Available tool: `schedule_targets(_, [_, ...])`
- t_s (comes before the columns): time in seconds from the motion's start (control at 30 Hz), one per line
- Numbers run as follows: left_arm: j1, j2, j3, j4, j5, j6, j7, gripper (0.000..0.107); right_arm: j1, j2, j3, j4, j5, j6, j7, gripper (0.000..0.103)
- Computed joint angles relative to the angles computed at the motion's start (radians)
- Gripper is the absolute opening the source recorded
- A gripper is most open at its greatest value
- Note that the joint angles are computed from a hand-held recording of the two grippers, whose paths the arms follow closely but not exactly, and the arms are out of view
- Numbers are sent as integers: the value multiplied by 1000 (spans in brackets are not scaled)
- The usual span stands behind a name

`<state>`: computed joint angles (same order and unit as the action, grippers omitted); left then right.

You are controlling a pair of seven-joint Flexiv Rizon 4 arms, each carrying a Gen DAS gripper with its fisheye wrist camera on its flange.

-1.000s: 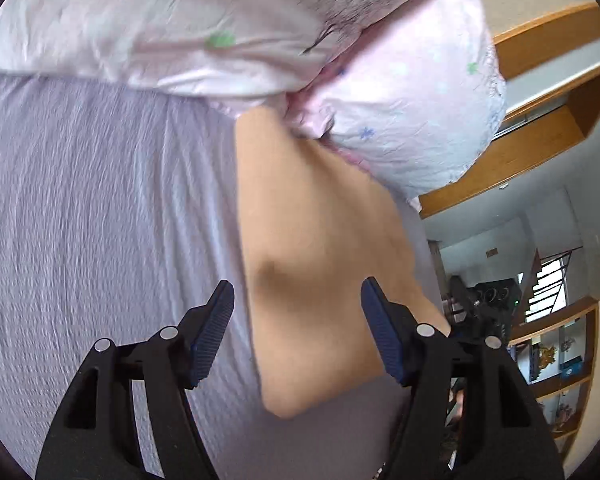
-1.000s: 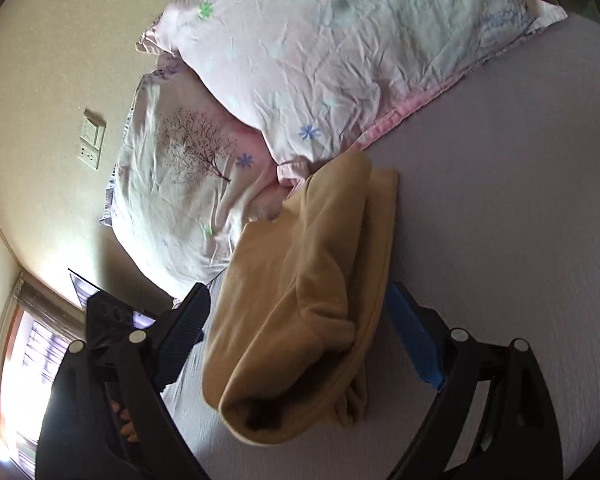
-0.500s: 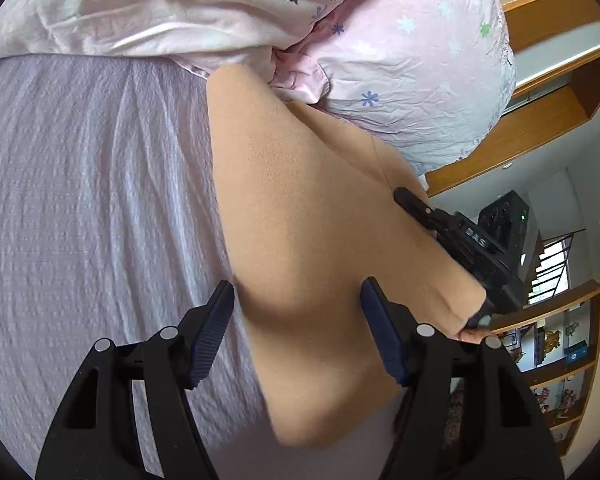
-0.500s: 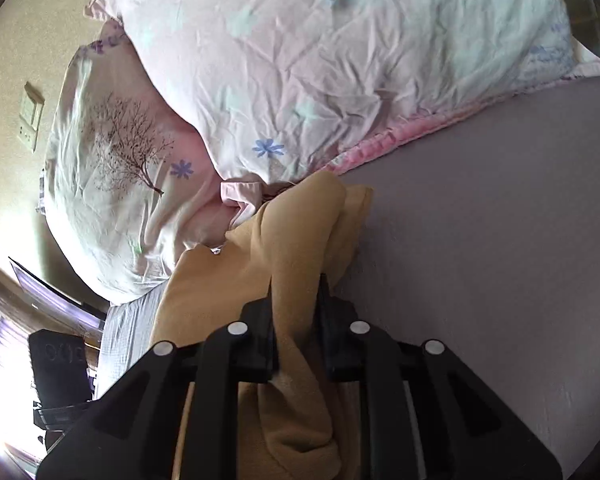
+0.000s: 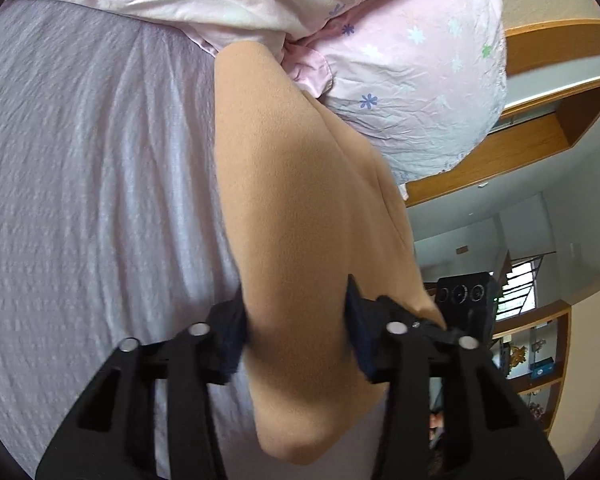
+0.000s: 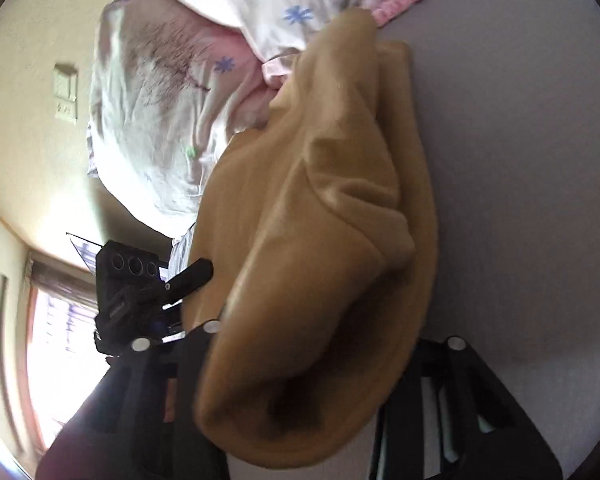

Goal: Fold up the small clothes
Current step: 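Release the folded shirt with both grippers and pull back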

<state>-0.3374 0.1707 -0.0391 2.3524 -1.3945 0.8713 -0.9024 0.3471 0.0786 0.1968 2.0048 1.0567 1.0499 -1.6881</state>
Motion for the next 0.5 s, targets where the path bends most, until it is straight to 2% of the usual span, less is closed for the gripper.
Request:
schedule_targets(0.03, [1,27,12,19,-10,-9,20,39,8,6,11,4,0,14,-12,30])
schedule_targets(0.1, [3,116,35,76,-25,10,79,38,30,12,13,-18,67,-2,-113,29])
schedule_targets(0.17, [15,208,60,132,-12,29,108,38,60,10,42,-28,45,21,-155,29])
schedule_targets(0.23, [51,296,83,187,104,60,68,38,108,-24,92,-38,-99,68,-91,34])
schedule_targets(0.27, [85,330,106,209,215,52,19,40,125,-39,105,-39,-178,62,-40,42])
schedule_targets(0.33, [128,374,163,232,360,-12,-50,41,150,-57,123,-33,-344,6,81,52])
schedule_targets(0.4, [156,444,187,263,437,-2,-72,41,154,-23,129,-1,-388,33,134,63])
schedule_targets(0.5, [144,547,184,285,494,80,-51,41,145,18,101,22,-347,162,167,74])
